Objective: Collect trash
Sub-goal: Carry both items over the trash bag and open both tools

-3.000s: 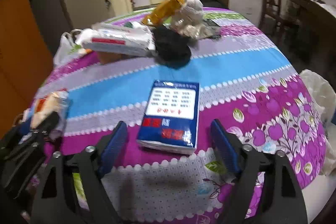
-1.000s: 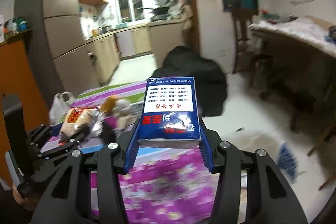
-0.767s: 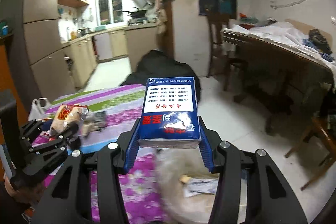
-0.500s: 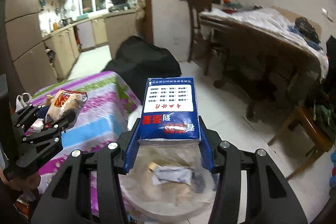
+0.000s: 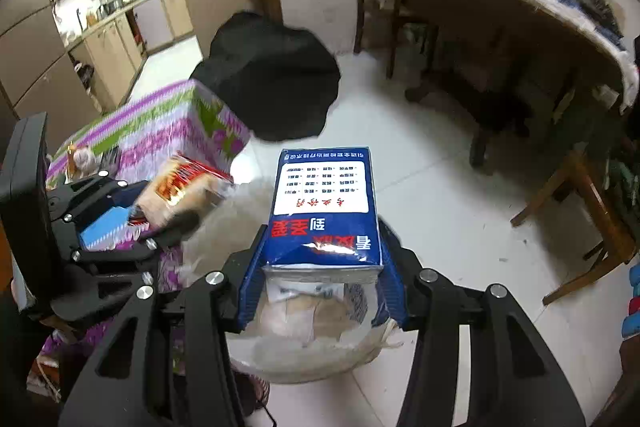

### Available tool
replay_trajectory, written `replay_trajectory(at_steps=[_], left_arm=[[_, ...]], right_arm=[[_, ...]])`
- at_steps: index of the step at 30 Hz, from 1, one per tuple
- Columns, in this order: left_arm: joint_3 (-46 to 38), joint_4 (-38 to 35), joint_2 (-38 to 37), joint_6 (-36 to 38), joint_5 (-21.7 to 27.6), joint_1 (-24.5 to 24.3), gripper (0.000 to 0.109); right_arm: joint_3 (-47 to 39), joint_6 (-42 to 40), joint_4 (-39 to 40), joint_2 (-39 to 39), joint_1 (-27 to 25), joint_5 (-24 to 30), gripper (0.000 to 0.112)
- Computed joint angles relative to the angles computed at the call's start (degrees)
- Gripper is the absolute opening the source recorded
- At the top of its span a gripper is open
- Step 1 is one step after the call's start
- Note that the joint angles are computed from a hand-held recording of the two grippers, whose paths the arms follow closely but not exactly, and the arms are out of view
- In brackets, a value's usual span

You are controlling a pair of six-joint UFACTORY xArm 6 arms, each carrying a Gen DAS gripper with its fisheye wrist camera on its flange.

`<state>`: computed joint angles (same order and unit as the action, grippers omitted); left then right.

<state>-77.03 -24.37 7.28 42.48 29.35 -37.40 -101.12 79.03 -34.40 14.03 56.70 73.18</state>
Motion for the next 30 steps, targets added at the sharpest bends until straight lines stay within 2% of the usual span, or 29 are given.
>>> replay_trajectory(at_steps=[3,7,9,22,28,30], left_arm=[[1.38,-1.71,-0.43,3.86,2.54,0.54,0.047],[-1.35,-4.48,1.23,5.19,9.70,2.30,0.047],[-1.89,-4.10,1.99,4.83,10.93,2.55,0.047],[-2.82,-1.42,3.73,2.95,12.06,2.98,0.048],[-3.05,-0.07,4.49,1.70,11.08,2.64,0.048],[-2.92,1.47,4.81,-0.17,9.29,2.32,0.051]], right_arm=[[0.84,-1.96,3.79,0.33,-0.86,-1.60,0.048],[1.51,-4.55,7.46,0.77,-1.83,-2.41,0.048],[2.16,-5.19,8.34,0.65,-2.03,-2.79,0.048],[2.29,-7.05,10.93,1.76,-2.93,-3.17,0.048],[1.89,-7.36,10.97,2.37,-3.39,-3.21,0.049],[1.68,-7.26,11.05,2.66,-3.70,-3.01,0.052]])
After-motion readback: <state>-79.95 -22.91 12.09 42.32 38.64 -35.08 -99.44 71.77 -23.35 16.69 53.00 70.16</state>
